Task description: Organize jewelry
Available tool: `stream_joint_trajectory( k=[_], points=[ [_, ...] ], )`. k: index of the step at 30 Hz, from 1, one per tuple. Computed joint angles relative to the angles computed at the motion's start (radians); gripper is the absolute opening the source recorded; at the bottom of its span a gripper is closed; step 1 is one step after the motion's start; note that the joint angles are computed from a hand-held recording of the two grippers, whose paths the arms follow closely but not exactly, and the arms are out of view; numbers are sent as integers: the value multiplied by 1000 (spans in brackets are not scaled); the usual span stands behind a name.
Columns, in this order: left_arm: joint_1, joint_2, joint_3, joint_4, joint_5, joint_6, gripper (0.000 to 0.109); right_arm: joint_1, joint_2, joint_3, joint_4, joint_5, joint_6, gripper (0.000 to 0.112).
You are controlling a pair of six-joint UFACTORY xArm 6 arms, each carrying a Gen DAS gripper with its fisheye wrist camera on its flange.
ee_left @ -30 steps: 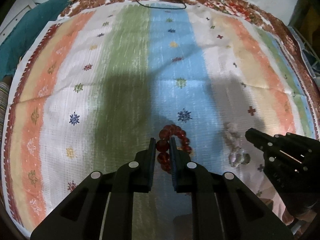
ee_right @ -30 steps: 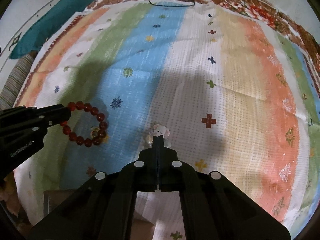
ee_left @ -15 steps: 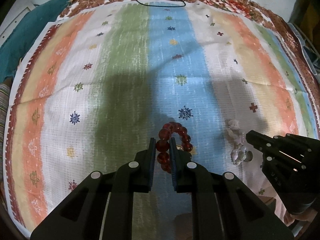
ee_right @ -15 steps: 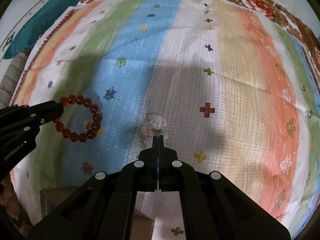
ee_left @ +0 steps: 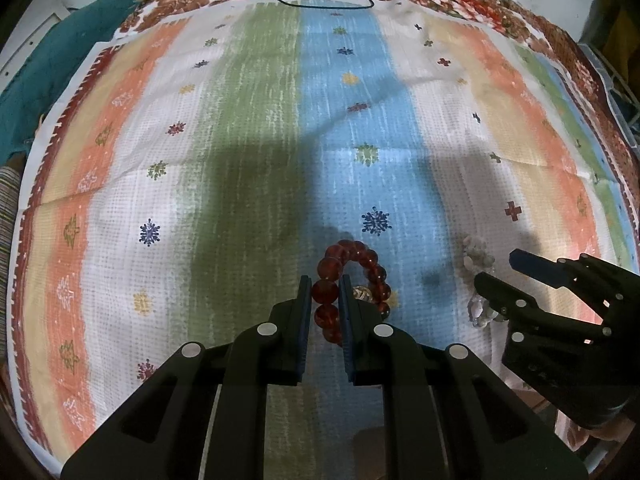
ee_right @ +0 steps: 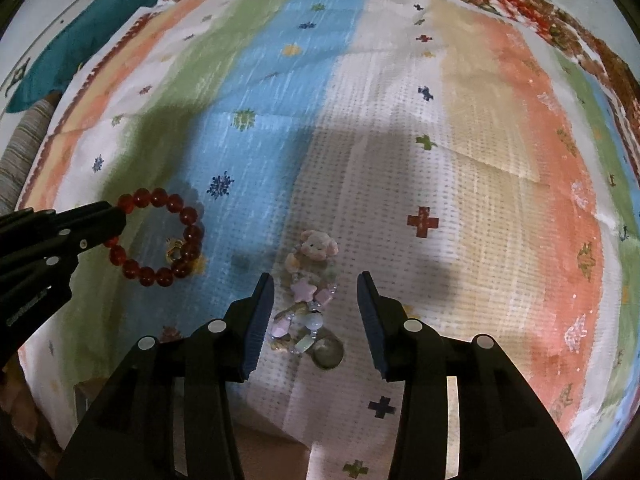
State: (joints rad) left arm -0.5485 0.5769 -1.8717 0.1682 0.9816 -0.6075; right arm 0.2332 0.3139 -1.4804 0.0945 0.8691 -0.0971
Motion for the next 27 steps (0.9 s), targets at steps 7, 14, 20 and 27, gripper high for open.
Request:
stream_joint_trajectory(
  k=[7,14,20,27],
  points=[
    [0,2,-1,0,-2,-4,13,8,35,-19,-6,19,1,43],
    [-5,11,-16,-4,9,18,13,9,36,-16,-29,0,7,13],
    [-15,1,-20,-5,-1,22,13,12,5,24,-36,-34,0,9],
    [-27,-25,-8,-26,-14,40,13,15,-77,86,-10,-74,-26,9]
  ],
)
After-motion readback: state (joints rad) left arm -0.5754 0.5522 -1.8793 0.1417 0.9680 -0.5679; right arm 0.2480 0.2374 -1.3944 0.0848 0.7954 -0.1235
